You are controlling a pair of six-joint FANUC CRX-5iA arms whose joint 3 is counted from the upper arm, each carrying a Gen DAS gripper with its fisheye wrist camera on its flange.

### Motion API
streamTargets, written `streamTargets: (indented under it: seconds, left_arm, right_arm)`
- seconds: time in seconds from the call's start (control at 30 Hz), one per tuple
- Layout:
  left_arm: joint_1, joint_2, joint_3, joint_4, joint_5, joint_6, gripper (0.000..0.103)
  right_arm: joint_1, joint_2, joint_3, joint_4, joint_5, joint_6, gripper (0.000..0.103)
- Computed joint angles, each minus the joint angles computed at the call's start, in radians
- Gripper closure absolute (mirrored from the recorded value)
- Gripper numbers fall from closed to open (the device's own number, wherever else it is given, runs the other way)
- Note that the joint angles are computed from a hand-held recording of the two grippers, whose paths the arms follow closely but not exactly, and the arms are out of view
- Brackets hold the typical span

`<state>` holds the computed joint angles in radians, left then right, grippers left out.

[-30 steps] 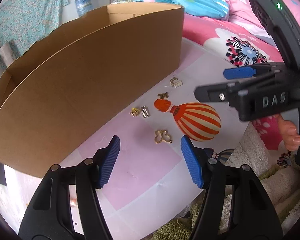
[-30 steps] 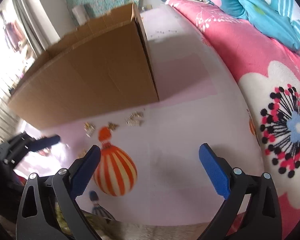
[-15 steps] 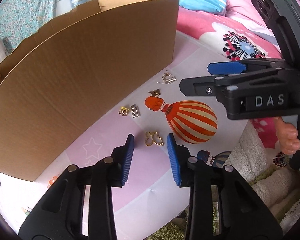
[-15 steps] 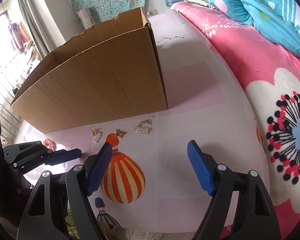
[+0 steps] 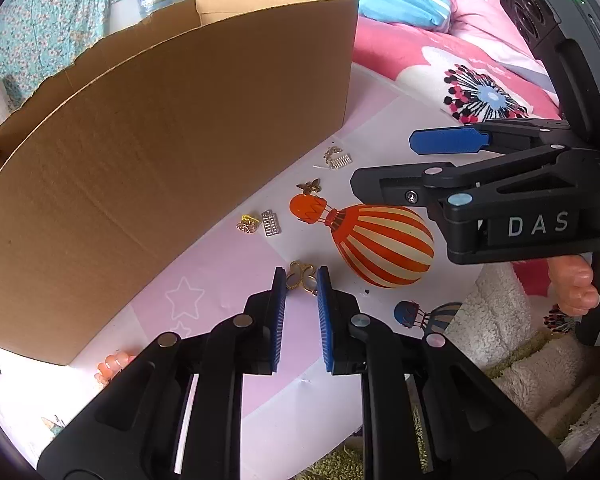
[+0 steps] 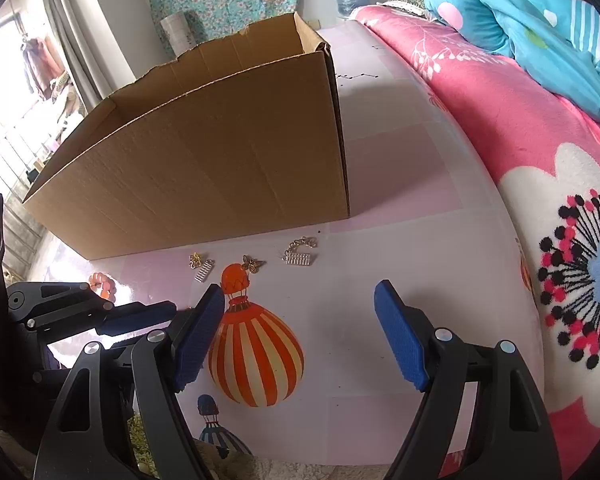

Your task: Organize jewelry

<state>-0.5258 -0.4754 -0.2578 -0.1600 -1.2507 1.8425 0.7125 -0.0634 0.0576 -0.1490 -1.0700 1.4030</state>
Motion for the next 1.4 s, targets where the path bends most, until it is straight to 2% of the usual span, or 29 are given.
streamTargets:
  seconds: [0.3, 0.47, 0.53, 0.63, 0.8, 1.0, 1.4]
  left_arm:
    - [0.005, -0.013, -0.003, -0.005, 0.001, 0.015, 0.088]
    - [0.009, -0.022, 0.001, -0.024, -0.009, 0.032, 0.088]
    - [0.014, -0.026, 0.003, -0.028, -0.013, 0.038, 0.088]
    - [0.018, -0.032, 0.004, -0.038, -0.017, 0.043, 0.088]
    - [0.03, -0.041, 0.0, -0.039, -0.018, 0.043, 0.088]
    - [0.051, -0.051, -0.013, -0.025, -0.011, 0.032, 0.088]
    - [0.067, -0.062, -0.028, -0.01, 0.003, 0.022, 0.088]
  right_arm:
    - [0.0, -0.002, -0.002, 0.01, 0.007, -0.001, 0.028]
    - [0.01, -0.005, 0.0, 0.009, 0.02, 0.019, 0.039]
    - [0.014, 0.007, 0.014, 0.001, 0.011, 0.035, 0.05]
    - [0.006, 0.03, 0.051, -0.054, -0.012, 0.073, 0.061]
    - [0.016, 0.06, 0.088, -0.09, -0.041, 0.097, 0.071]
    - [0.057, 0.092, 0.09, -0.017, -0.051, 0.06, 0.082]
    - [0.128, 0.085, 0.033, 0.139, 0.011, 0.031, 0.09]
